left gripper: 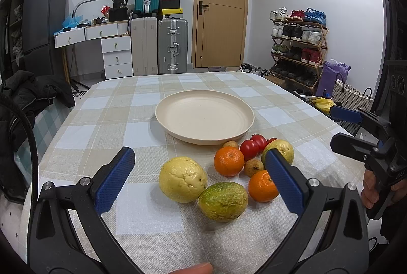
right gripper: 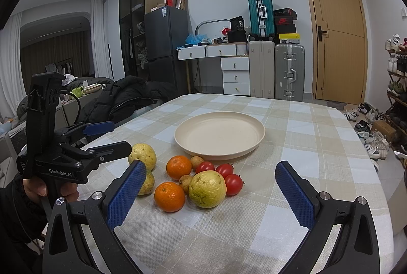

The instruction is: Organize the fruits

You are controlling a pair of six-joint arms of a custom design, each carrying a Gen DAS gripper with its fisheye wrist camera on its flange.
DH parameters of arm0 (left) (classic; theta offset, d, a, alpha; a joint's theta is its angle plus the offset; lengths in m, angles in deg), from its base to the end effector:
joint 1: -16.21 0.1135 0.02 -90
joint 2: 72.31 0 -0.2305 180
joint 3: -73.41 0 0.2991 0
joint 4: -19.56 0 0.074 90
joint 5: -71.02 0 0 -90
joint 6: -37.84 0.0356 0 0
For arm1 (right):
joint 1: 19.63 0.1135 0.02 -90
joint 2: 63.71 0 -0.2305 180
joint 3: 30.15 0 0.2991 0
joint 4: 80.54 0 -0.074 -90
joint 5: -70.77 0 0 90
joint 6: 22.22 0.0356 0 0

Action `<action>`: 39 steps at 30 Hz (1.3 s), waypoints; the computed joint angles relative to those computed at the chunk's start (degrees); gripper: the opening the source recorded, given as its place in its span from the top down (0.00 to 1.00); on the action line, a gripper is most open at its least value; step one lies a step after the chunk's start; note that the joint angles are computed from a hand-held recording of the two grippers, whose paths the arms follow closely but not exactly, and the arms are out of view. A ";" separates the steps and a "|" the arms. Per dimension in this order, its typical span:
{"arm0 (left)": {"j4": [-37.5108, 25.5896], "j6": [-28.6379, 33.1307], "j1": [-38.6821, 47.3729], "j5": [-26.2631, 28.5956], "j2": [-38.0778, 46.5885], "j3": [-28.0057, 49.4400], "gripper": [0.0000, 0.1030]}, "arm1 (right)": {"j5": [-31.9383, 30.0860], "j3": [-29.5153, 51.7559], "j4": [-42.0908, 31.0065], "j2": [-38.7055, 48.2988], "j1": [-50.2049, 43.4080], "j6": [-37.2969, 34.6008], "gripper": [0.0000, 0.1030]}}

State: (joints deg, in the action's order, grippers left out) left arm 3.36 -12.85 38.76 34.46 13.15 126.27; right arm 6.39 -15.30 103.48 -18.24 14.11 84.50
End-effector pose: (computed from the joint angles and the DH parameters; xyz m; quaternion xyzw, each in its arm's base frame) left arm 0.3032 0.0949 0.1105 0.2784 0.8041 -0.1995 0.4859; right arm 0.1837 0.1042 0.0780 -0.0075 0.8377 0.0478 0.5439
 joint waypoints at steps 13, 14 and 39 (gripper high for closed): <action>-0.26 0.19 0.09 0.04 0.16 0.25 0.01 | 0.22 0.13 -0.35 -0.02 0.22 0.26 0.00; -0.17 0.10 0.06 0.01 0.15 0.23 0.01 | 0.38 0.06 -0.42 -0.16 0.33 0.29 0.00; 0.81 0.43 0.45 -0.02 1.66 0.87 0.01 | 0.37 -0.58 -1.50 -1.56 -0.09 0.74 0.00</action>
State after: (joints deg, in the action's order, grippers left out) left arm 4.16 -12.43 39.21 34.44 14.81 127.14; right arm 6.75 -15.88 101.98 -19.81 14.02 85.24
